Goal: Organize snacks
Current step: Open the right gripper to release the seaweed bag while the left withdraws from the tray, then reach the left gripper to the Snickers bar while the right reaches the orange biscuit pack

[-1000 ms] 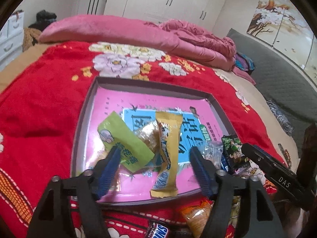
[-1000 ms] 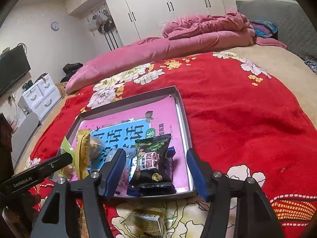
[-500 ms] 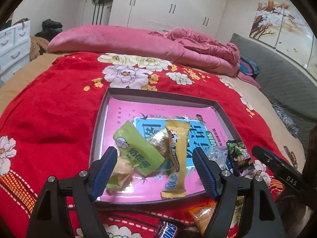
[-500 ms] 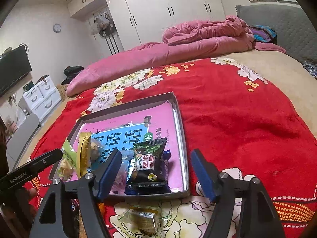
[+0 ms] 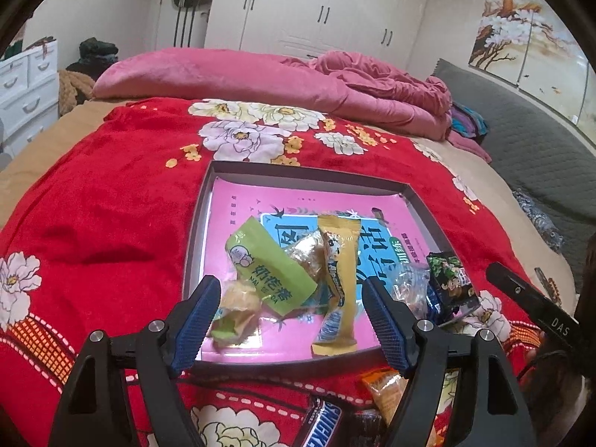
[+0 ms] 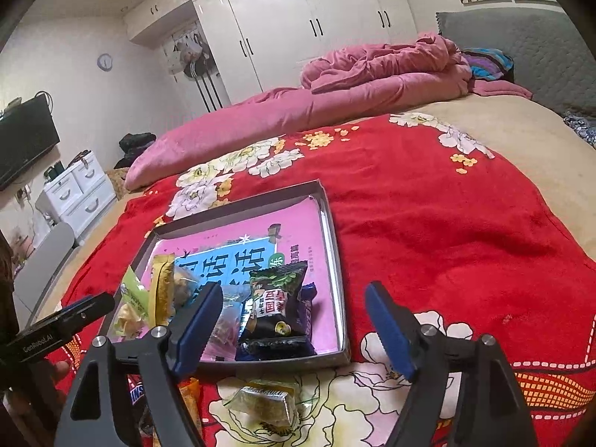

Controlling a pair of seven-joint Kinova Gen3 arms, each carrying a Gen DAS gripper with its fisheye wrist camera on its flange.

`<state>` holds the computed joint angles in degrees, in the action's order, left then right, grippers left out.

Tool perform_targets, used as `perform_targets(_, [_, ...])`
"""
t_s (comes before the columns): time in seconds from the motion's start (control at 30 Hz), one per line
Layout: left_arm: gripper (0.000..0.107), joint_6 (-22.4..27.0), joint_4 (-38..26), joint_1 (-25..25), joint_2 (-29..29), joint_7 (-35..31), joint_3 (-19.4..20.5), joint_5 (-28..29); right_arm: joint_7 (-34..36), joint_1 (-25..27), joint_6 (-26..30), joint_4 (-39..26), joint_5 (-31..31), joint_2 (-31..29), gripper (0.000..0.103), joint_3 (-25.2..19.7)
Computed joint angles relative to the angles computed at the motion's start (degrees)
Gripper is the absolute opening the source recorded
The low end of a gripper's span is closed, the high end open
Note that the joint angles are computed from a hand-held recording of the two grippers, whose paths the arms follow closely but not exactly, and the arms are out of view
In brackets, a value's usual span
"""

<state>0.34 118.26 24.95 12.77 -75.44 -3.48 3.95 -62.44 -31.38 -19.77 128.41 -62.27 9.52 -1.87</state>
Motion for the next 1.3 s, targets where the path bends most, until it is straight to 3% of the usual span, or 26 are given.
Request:
perform_targets(0.23, [0.08, 1.2, 0.87, -5.03, -0.98, -0.21, 4.95, -0.32, 0.21, -0.65, -1.29, 0.73, 1.13, -0.85, 0.089, -1.41])
perform_targets(0.33, [0.08, 2.07, 1.3, -9.23, -1.43, -1.06, 9.25, -0.4, 0.24, -0.78, -1.21, 0.92, 1.9, -1.18, 0.091, -1.96])
perform_targets(0.73, [0.08, 3.57, 1.85, -2.86, -2.4, 1.15, 3.07, -3.41, 2.54, -1.0, -1.66, 1.51, -0.48, -2.0, 0.092, -3.31])
perform_targets(0.93, [0.08, 4.8, 2.02, -5.83, -2.61, 1.05, 6.56, -3.48, 3.37, -1.37, -1.07, 2.06, -1.0, -2.58, 0.094, -3.89])
perform_targets(1.3, [0.08, 6.59, 2.41, -8.29, -3.11, -0.16, 9.34, -3.11, 13.43, -4.31, 0.88, 1.24, -9.4, -2.67, 0.095, -5.19])
